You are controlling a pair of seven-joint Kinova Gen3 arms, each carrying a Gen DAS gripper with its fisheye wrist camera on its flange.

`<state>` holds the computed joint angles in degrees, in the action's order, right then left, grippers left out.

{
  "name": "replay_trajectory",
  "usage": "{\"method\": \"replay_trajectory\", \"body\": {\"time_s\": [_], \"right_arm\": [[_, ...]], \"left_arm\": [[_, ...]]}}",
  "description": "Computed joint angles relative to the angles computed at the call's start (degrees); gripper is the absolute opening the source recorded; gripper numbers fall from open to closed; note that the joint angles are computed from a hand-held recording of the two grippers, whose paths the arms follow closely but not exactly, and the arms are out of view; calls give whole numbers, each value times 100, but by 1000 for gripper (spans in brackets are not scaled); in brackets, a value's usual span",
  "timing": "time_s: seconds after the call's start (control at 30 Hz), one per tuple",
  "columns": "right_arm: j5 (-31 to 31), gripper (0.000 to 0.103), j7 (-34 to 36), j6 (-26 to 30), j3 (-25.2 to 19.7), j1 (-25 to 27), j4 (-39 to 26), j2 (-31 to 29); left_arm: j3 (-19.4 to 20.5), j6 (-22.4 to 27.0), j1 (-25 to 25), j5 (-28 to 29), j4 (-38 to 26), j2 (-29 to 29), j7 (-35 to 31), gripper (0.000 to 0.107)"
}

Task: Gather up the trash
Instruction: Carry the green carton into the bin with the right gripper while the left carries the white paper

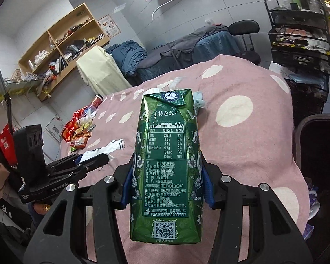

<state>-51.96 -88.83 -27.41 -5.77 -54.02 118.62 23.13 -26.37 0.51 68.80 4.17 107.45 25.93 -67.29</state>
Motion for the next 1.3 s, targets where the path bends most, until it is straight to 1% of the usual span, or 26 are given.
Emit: {"method": "replay_trajectory", "body": {"time_s": [0.03, 0.07, 0.17, 0.23, 0.27, 0.37, 0.4, 0.57, 0.63, 0.73, 0.87, 0.93, 1.0, 1.07, 1.13, 1.2, 1.23, 1.3], "right_arm": [[-43, 51, -79, -112, -19, -23, 96, -29], [-134, 51, -120, -230, -27, -62, 194, -64], [-360, 51, -261, -623, -137, -135, 481, -153], [-724, 51, -186, -900, -186, -238, 645, -221], [-857, 51, -181, -1026, -241, -255, 710, -244], [-1058, 51, -426, -1414, -439, -230, 985, -310], [-1165, 51, -473, -1533, -487, -240, 1074, -334], [-1879, 51, -521, -2017, -686, -332, 1380, -417], [-2132, 51, -585, -2159, -764, -346, 1483, -420], [-2682, 51, -521, -2309, -843, -381, 1544, -396], [-3517, 51, -159, -2379, -911, -321, 1501, -332], [-3747, 51, -88, -2332, -942, -202, 1510, -291], [-3791, 51, -102, -2197, -942, -41, 1554, -245], [-3853, 51, 25, -1970, -895, 165, 1540, -179], [-3811, 51, 98, -1685, -812, 412, 1538, -97], [-3647, 51, 11, -1412, -740, 611, 1556, -16], [-3583, 51, -61, -1354, -718, 629, 1571, 27], [-3640, 51, 39, -1243, -635, 667, 1509, 125]], "left_arm": [[-8, -38, 53, 17, 11, 0, 15, 38], [78, -65, 29, 36, 10, -10, 9, 38], [455, -166, -166, 125, -19, -13, -64, 38], [674, -161, -275, 201, -101, 29, -128, 38], [846, -153, -392, 208, -154, 52, -167, 38], [1305, -121, -675, 190, -308, 121, -291, 38], [1383, -120, -698, 183, -342, 143, -321, 38], [1975, -61, -1017, 99, -610, 264, -468, 38], [2211, -21, -1174, 64, -714, 324, -510, 38], [2624, 20, -1444, 8, -819, 409, -568, 38], [2855, 213, -1551, -51, -1083, 568, -588, 38], [3021, 325, -1662, -104, -1219, 641, -606, 38], [2998, 393, -1605, -144, -1307, 680, -571, 38], [2959, 494, -1538, -211, -1448, 740, -547, 38], [2965, 579, -1497, -285, -1564, 794, -532, 38], [2929, 662, -1424, -354, -1670, 835, -493, 38], [2926, 694, -1406, -389, -1717, 859, -477, 38], [2978, 756, -1420, -448, -1809, 913, -462, 38]]}}
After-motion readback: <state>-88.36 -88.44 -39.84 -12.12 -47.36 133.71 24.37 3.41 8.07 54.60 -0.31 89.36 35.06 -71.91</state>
